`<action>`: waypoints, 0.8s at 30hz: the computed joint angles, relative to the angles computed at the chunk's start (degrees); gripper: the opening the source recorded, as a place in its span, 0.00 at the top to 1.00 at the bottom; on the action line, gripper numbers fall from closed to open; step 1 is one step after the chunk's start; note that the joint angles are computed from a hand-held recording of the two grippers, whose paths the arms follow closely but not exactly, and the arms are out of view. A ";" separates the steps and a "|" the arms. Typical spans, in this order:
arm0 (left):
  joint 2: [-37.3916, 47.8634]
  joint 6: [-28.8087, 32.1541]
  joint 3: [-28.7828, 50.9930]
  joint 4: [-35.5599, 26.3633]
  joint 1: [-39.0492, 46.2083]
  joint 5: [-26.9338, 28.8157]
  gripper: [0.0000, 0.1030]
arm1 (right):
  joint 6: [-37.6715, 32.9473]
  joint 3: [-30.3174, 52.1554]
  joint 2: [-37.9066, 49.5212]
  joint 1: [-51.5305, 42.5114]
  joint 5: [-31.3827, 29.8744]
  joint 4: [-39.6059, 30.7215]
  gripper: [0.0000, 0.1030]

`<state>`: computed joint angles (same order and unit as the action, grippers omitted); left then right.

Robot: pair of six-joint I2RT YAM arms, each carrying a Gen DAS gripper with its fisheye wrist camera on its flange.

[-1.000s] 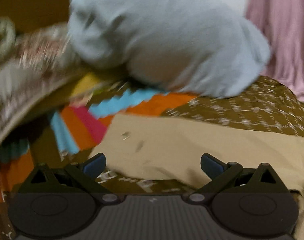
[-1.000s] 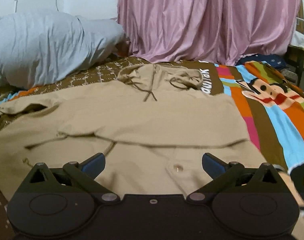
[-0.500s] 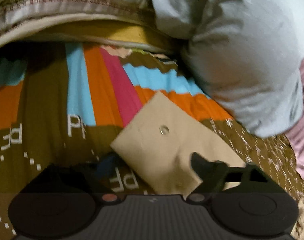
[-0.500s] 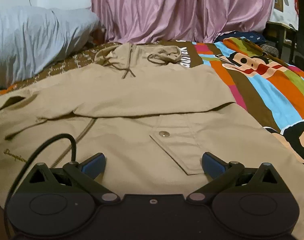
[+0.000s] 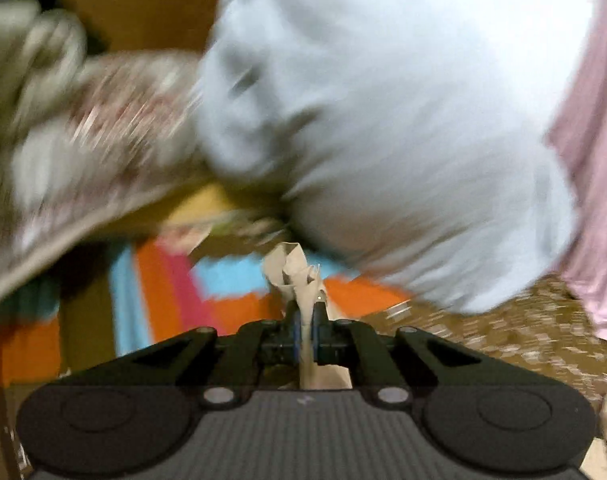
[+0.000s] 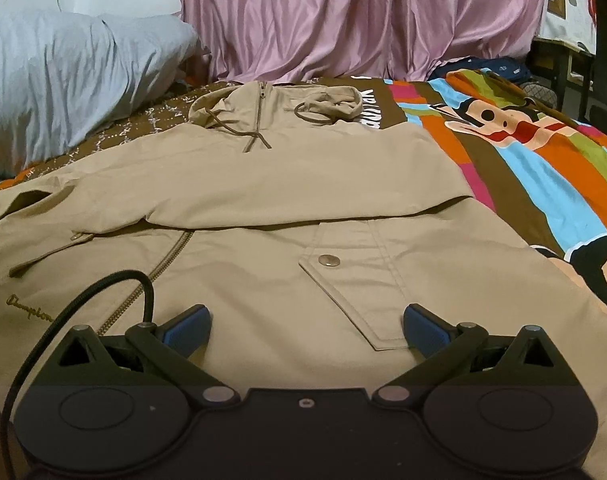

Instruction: Fold large clothes

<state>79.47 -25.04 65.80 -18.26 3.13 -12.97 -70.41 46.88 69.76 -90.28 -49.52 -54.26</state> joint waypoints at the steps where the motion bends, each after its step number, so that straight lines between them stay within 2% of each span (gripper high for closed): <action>1: -0.98 0.80 1.50 -0.73 -2.33 -1.10 0.95 | -0.15 0.29 0.54 -0.04 -0.08 -0.31 0.01; 5: -2.42 2.90 10.30 -4.69 -14.82 -5.72 0.95 | -1.15 1.57 3.04 -0.67 -1.16 -2.01 0.01; 9: 0.68 4.87 20.97 -8.36 -28.77 -10.83 0.95 | -4.42 3.83 6.75 -2.46 -3.81 -6.23 0.01; 13: 7.79 5.36 32.29 -11.91 -42.07 -16.06 0.95 | -12.18 9.24 14.55 -5.72 -8.21 -16.75 0.01; 16: 14.33 5.09 39.12 -13.65 -50.20 -19.16 0.95 | -14.43 13.03 19.12 -7.62 -10.89 -22.91 0.01; 20: 23.08 1.17 44.93 -14.52 -57.60 -19.72 0.95 | -11.99 17.58 20.43 -9.48 -12.76 -26.31 0.01; 24: 29.63 -4.44 44.24 -11.93 -63.81 -20.30 0.95 | -5.72 21.23 19.96 -11.34 -14.61 -22.30 0.01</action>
<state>109.09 -29.48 110.04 -30.19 -60.68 -33.26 -76.13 68.12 89.72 -101.61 -64.13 -76.56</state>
